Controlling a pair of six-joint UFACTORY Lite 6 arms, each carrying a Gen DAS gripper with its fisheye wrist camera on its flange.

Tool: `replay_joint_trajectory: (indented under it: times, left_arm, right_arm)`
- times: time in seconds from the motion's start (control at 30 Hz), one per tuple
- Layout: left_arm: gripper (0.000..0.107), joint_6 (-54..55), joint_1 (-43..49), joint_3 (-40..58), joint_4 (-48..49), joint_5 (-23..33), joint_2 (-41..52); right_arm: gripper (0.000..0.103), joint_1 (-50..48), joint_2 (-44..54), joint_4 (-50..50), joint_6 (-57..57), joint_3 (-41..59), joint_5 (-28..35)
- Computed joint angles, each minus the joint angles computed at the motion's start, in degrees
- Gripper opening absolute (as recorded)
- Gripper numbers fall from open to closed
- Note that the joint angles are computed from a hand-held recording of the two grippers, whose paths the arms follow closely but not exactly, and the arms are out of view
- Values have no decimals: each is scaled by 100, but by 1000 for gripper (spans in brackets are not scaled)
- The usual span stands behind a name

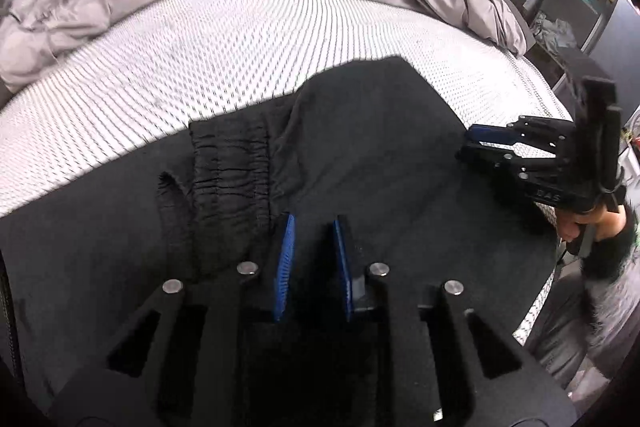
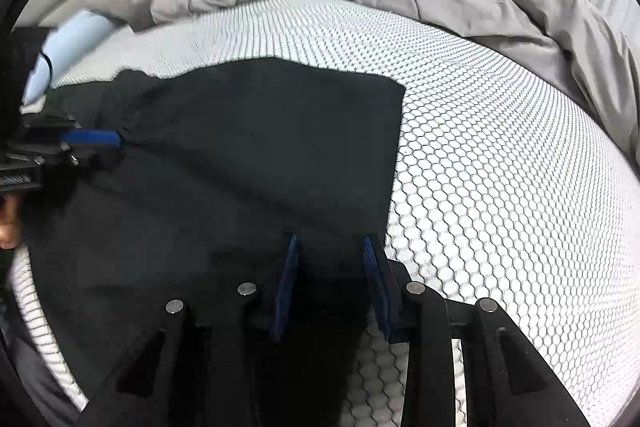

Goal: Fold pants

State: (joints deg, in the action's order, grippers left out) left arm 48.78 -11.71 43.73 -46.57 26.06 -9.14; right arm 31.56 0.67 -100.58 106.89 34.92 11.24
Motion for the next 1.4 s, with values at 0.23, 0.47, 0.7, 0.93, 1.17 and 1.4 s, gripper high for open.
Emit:
replay_joint_trajectory:
  times: [0.23,0.47,0.7,0.93,1.17,1.4]
  left_arm:
    - [23,-1815,-790,1376,1509,-379,1261]
    - [5,387,217,1022,-279,107,1266]
    - [6,38,103,547,84,-137,366]
    - [12,-1426,-672,2285,1159,-386,2152]
    - [7,375,356,1716,-546,300,1916]
    - [16,8,148,226,-34,442,-529]
  right_arm:
    - [35,559,813,1058,-1152,1291,-529]
    - [34,513,2274,2215,-2612,2551,558]
    - [38,-325,1077,-1010,829,1293,-81]
    - [38,202,2235,-468,228,2716,-690]
    - [38,-140,2781,2051,-2273,3223,195]
    - [39,-131,687,132,-64,1211,-224]
